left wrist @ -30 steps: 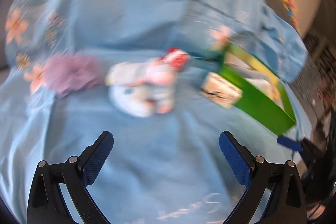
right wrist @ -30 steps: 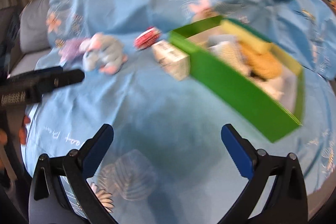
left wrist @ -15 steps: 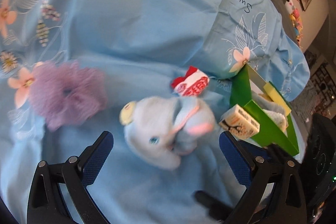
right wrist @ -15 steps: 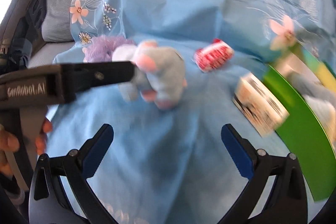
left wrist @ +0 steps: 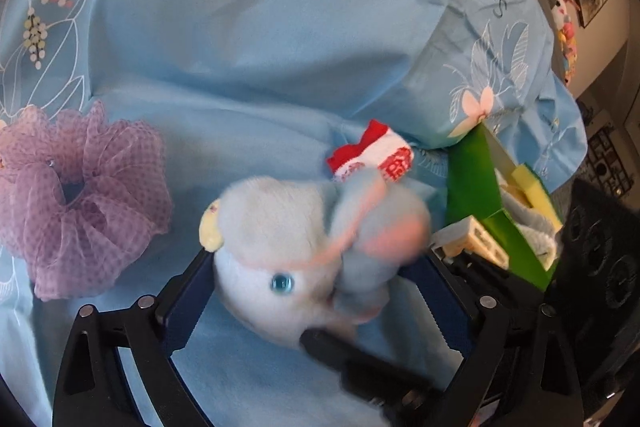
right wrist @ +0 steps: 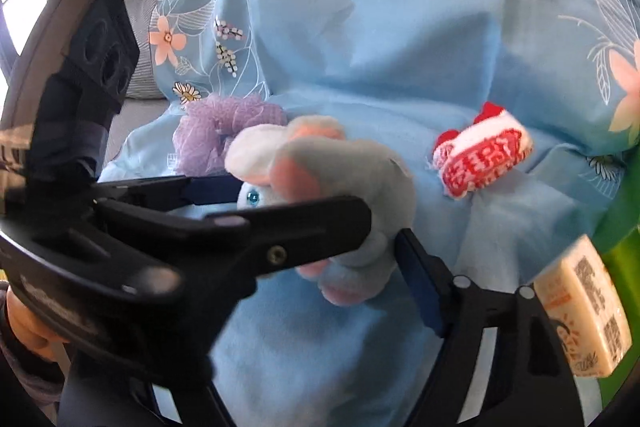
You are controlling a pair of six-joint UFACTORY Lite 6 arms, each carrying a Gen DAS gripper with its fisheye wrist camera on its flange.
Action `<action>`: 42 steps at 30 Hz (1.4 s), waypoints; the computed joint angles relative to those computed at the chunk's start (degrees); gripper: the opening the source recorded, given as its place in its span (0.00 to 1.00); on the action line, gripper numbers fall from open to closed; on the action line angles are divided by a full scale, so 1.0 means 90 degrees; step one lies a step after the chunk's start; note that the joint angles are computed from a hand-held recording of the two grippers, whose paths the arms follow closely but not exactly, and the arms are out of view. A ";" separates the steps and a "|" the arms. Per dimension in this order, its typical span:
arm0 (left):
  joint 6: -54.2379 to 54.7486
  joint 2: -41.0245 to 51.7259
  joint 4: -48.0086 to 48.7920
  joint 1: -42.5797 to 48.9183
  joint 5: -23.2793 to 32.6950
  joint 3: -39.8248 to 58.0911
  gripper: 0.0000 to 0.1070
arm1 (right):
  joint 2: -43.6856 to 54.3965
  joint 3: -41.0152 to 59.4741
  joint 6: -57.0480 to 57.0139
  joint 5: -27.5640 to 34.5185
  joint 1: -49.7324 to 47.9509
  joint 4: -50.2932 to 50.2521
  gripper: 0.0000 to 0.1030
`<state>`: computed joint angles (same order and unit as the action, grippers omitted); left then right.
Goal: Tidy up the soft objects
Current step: 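Reach the left tool to the white plush elephant and grasp it, then carry the plush elephant with the left gripper into the box and release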
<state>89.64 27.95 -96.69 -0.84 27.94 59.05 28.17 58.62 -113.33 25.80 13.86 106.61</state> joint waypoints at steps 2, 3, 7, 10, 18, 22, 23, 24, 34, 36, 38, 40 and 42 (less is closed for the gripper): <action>0.0006 -0.0008 0.0028 -0.0019 -0.0044 0.0018 0.86 | -0.0063 -0.0051 -0.0099 0.0152 -0.0046 0.0143 0.54; -0.0110 -0.0009 0.0144 -0.0023 -0.0062 0.0036 0.86 | -0.0114 -0.0084 -0.0118 0.0211 -0.0058 0.0169 0.53; -0.0030 -0.0240 0.0149 -0.0099 -0.0175 -0.0161 0.86 | -0.0267 -0.0206 -0.0217 0.0020 0.0068 0.0271 0.49; 0.0007 -0.0702 0.0145 -0.0171 -0.0202 -0.0472 0.86 | -0.0539 -0.0475 -0.0547 0.0028 0.0108 0.0563 0.49; -0.0844 -0.2153 0.0821 -0.0951 -0.0600 -0.0876 0.86 | -0.2460 -0.1798 -0.0753 0.0174 -0.0313 0.0697 0.49; -0.1809 -0.2401 0.1511 -0.1737 -0.0945 -0.0542 0.86 | -0.3596 -0.2352 -0.0291 0.0177 -0.0863 0.0048 0.49; -0.2114 -0.2372 0.1739 -0.1935 -0.1031 -0.0397 0.86 | -0.3789 -0.2437 -0.0143 0.0232 -0.1051 -0.0173 0.49; -0.2598 -0.2308 0.2125 -0.2237 -0.1152 -0.0157 0.86 | -0.4022 -0.2535 0.0041 0.0279 -0.1258 -0.0424 0.49; -0.8061 -0.0404 0.7177 -0.4411 -0.1177 0.3135 0.86 | -0.5122 -0.2592 0.1172 0.2249 -0.5075 -0.2942 0.50; -0.8903 0.0191 0.7962 -0.4758 -0.0933 0.3991 0.86 | -0.4919 -0.2355 0.1157 0.2575 -0.5746 -0.3200 0.50; -0.9333 0.0657 0.8323 -0.4963 -0.0693 0.4643 0.86 | -0.4663 -0.2116 0.1108 0.2820 -0.6295 -0.3402 0.50; -0.9708 0.1214 0.8593 -0.5145 -0.0400 0.5361 0.86 | -0.4359 -0.1902 0.1063 0.2975 -0.6703 -0.3551 0.50; -0.9999 0.1635 0.8844 -0.5289 -0.0233 0.5823 0.86 | -0.3991 -0.1698 0.1005 0.3122 -0.7091 -0.3734 0.50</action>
<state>-0.35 42.67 -17.09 -48.44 25.85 111.46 -7.75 43.34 -104.29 53.90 -49.96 73.01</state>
